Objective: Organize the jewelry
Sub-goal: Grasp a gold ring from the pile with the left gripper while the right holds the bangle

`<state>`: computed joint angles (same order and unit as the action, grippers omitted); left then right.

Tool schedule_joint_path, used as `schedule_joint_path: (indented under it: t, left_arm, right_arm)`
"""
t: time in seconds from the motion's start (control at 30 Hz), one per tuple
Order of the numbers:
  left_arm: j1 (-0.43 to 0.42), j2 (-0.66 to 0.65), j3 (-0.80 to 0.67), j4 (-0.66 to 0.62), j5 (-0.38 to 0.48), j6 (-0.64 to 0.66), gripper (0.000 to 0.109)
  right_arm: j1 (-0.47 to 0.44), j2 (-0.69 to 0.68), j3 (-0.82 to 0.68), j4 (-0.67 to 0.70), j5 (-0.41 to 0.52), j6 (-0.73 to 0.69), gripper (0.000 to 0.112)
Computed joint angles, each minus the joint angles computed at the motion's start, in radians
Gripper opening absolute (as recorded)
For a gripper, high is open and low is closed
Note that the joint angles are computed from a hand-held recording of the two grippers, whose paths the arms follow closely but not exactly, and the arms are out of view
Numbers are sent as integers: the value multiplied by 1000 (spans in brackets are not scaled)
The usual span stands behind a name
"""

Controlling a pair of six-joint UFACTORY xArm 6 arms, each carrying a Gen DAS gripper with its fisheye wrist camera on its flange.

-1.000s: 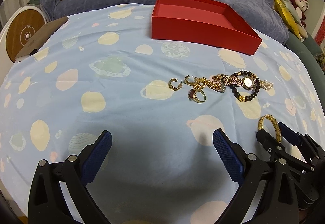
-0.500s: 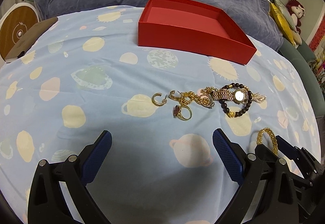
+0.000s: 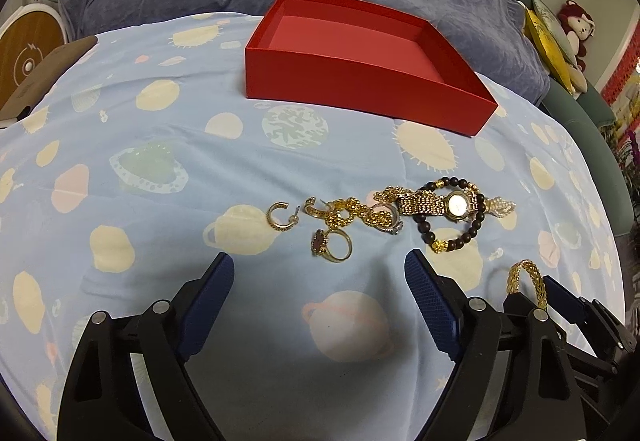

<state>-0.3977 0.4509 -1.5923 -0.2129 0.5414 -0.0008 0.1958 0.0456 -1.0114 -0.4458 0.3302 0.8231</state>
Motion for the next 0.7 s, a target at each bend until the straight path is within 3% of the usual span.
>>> schedule_joint_path:
  t: [0.27, 0.43, 0.57, 0.67, 0.7]
  left_arm:
    - [-30, 41, -64, 34, 2, 11, 83]
    - [-16, 67, -84, 75, 38, -33, 63]
    - [-14, 57, -61, 70, 11, -5, 51]
    - [-16, 47, -43, 46, -3, 28, 36]
    - [-17, 45, -40, 23, -2, 54, 25]
  right_arm:
    - [-8, 8, -14, 22, -3, -18, 54]
    - [-13, 10, -12, 48, 2, -37, 54]
    - [-15, 14, -12, 76, 3, -59, 54]
    - [-11, 16, -14, 67, 2, -56, 54]
    - [-10, 17, -16, 63, 4, -55, 54]
